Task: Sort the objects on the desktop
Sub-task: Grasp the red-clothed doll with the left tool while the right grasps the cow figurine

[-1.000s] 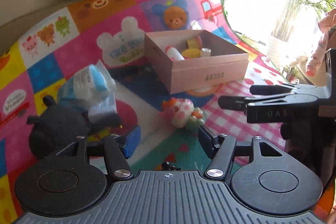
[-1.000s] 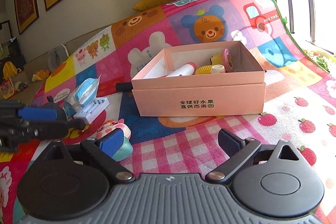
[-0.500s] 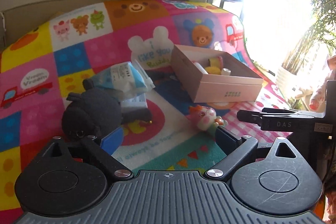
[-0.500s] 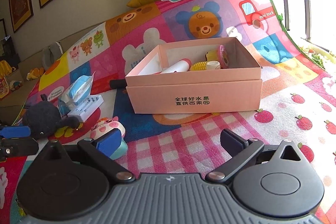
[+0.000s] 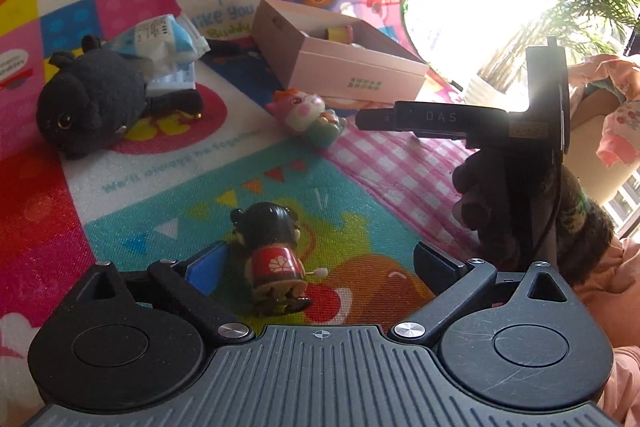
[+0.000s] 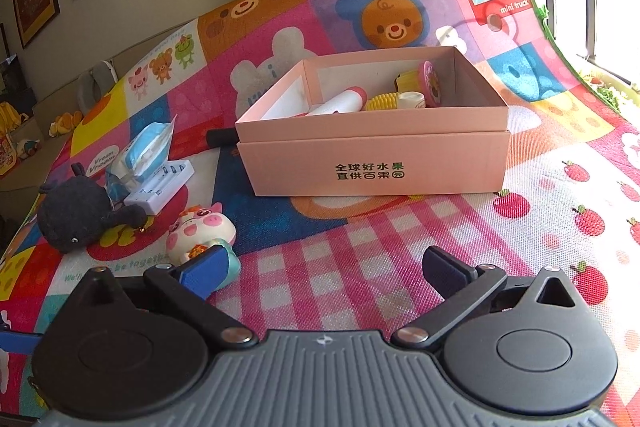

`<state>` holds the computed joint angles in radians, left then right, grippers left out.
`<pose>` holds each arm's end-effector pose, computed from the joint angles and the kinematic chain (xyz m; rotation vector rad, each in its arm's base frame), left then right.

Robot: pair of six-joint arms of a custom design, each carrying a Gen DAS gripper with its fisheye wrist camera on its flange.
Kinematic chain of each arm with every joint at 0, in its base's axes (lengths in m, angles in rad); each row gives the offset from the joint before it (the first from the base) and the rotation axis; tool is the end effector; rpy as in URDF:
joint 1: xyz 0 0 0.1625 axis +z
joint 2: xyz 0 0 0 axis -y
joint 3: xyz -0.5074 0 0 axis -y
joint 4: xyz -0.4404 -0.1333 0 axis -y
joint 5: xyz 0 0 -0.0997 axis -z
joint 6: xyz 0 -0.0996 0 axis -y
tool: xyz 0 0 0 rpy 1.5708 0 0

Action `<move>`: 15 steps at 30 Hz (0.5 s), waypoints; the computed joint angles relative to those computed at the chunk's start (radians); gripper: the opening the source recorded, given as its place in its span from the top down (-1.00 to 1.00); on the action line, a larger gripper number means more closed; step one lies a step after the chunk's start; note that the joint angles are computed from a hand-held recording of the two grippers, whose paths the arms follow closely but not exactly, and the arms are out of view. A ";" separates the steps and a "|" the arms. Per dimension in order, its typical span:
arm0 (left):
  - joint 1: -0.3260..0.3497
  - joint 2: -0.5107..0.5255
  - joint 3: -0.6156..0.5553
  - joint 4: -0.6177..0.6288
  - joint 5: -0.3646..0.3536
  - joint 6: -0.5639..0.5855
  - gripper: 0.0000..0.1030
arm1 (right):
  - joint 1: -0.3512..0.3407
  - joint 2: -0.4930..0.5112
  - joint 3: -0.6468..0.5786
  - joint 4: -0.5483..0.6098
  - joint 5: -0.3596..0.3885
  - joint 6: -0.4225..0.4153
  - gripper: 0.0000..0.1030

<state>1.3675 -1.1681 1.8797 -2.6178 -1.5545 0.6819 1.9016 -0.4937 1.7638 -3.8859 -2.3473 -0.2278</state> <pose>-0.0010 -0.6730 0.2805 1.2843 2.7193 -0.4888 0.2838 -0.6308 0.0329 0.1047 -2.1807 1.2669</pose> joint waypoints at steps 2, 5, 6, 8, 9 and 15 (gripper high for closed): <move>-0.001 0.008 -0.004 0.013 -0.016 0.002 -0.95 | -0.005 -0.011 0.004 0.042 -0.002 0.044 -1.00; -0.001 0.025 -0.014 0.020 -0.044 -0.008 -0.95 | -0.011 -0.020 0.008 0.072 0.005 0.079 -1.00; -0.002 0.031 -0.015 0.014 -0.048 -0.009 -0.95 | -0.010 -0.018 0.007 0.073 0.003 0.078 -1.00; -0.007 0.035 -0.014 0.006 -0.040 -0.005 -0.95 | -0.010 -0.017 0.007 0.072 0.001 0.080 -1.00; -0.009 0.034 -0.014 0.006 -0.034 0.003 -0.95 | -0.011 -0.019 0.010 0.067 0.008 0.085 -1.00; -0.015 0.017 0.004 -0.065 0.042 0.019 -0.95 | -0.028 -0.044 0.049 0.042 0.078 0.128 -1.00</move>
